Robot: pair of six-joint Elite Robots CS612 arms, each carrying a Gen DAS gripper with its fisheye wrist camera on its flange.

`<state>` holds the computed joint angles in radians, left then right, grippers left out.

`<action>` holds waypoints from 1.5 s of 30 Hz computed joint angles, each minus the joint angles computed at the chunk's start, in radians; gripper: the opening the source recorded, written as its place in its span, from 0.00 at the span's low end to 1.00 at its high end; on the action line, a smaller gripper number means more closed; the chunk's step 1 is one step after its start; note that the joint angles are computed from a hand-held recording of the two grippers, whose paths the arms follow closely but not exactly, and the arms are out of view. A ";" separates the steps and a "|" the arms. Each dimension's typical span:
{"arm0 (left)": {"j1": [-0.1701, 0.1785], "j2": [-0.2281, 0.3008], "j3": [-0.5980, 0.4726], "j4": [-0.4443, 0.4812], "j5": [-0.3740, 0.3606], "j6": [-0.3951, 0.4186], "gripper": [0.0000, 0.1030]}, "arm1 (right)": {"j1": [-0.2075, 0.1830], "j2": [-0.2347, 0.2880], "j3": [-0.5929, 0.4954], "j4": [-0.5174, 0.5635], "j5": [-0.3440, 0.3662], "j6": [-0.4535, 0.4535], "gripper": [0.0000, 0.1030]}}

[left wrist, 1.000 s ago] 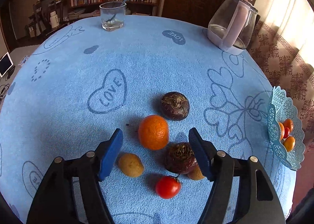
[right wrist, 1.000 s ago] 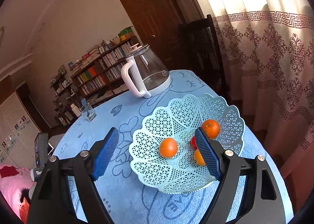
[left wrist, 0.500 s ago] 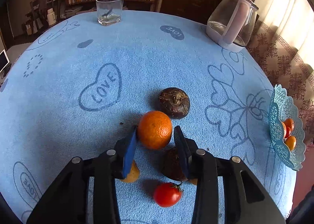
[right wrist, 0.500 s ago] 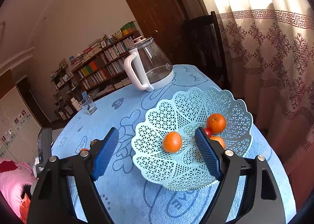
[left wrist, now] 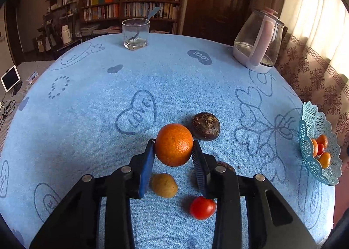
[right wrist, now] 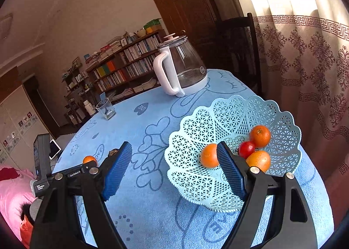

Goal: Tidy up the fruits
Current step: 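Grasp the dark brown round fruit with the right tool while the left tool holds the orange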

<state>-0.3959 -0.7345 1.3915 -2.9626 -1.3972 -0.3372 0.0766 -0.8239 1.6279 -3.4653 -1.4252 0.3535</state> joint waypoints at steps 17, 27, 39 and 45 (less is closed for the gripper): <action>-0.002 -0.053 0.115 -0.173 0.146 0.017 0.34 | 0.080 0.111 -0.277 0.342 0.080 -0.151 0.79; 0.008 -0.061 0.130 -0.199 0.153 0.015 0.34 | 0.120 0.214 -0.482 0.590 0.107 -0.225 0.79; 0.010 -0.063 0.132 -0.205 0.156 0.017 0.34 | 0.140 0.291 -0.615 0.744 0.058 -0.256 0.77; 0.009 -0.063 0.131 -0.201 0.155 0.016 0.34 | 0.147 0.302 -0.630 0.758 0.015 -0.266 0.64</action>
